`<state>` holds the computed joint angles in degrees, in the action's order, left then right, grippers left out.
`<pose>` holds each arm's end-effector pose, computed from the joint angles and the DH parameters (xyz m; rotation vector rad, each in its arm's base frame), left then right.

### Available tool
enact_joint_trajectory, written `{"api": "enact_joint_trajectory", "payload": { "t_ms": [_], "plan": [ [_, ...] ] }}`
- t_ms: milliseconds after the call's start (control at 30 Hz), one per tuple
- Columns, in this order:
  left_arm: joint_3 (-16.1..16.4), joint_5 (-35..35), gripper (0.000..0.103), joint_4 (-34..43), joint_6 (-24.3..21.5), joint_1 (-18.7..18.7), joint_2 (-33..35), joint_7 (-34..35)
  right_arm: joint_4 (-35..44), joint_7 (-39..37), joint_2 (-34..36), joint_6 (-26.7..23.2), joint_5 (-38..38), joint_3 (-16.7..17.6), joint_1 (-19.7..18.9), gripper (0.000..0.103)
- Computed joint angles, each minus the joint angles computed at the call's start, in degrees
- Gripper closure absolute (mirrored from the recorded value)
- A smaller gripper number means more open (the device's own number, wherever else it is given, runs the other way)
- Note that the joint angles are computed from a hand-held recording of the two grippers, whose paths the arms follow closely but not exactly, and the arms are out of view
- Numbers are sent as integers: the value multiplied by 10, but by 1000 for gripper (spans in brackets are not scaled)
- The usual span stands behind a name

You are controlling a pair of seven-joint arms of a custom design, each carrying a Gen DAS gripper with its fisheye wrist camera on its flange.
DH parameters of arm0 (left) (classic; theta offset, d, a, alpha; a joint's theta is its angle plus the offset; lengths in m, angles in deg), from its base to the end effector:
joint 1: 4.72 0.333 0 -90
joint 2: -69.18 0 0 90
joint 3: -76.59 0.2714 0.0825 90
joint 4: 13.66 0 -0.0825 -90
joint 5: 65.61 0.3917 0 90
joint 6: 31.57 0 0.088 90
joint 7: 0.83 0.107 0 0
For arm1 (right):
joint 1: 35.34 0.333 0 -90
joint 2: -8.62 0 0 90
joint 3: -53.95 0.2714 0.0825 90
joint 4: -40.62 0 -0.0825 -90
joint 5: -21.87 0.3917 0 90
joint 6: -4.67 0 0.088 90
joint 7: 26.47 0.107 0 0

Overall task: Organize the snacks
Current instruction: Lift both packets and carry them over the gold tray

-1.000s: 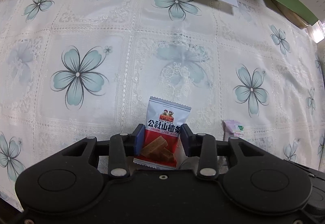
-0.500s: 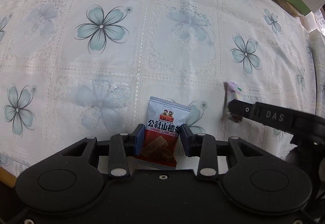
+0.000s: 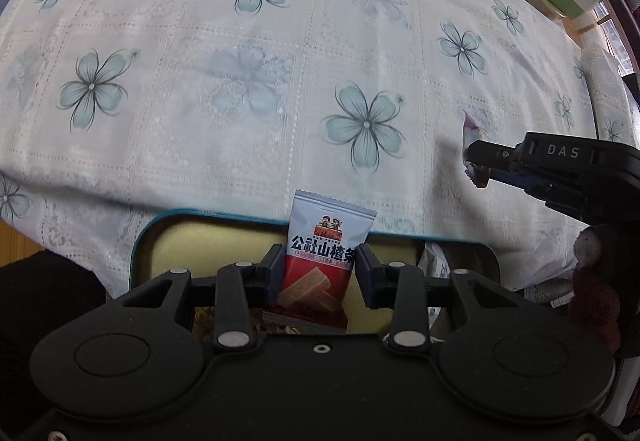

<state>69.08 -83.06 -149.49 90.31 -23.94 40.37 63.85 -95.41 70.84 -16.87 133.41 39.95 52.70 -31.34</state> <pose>0.3984 -0.2187 0.4931 2.2267 -1.9918 0.4735 0.4700 0.0310 0.4805 -1.6802 2.1368 0.0231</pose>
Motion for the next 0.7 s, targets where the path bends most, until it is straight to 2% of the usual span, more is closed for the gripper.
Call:
{"api": "enact_joint_trajectory", "payload": {
  "t_ms": [233,400,533,567,700],
  "plan": [
    [-11,1,57,-30,-8,-18,-37,-10,-141,13,-179,-6,4,4,-13,82],
    [-32,37,57,-40,-5,-27,-53,-35,-233,29,-298,-42,-9,9,-27,82],
    [-44,69,57,-45,-4,-33,-58,-63,-274,31,-358,-56,-17,13,-30,84],
    [-46,75,57,-44,-4,-35,-56,-69,-279,30,-367,-57,-19,14,-29,87],
    [-47,90,57,-40,-7,-41,-45,-85,-288,17,-379,-52,-21,14,-20,88]
  ]
}}
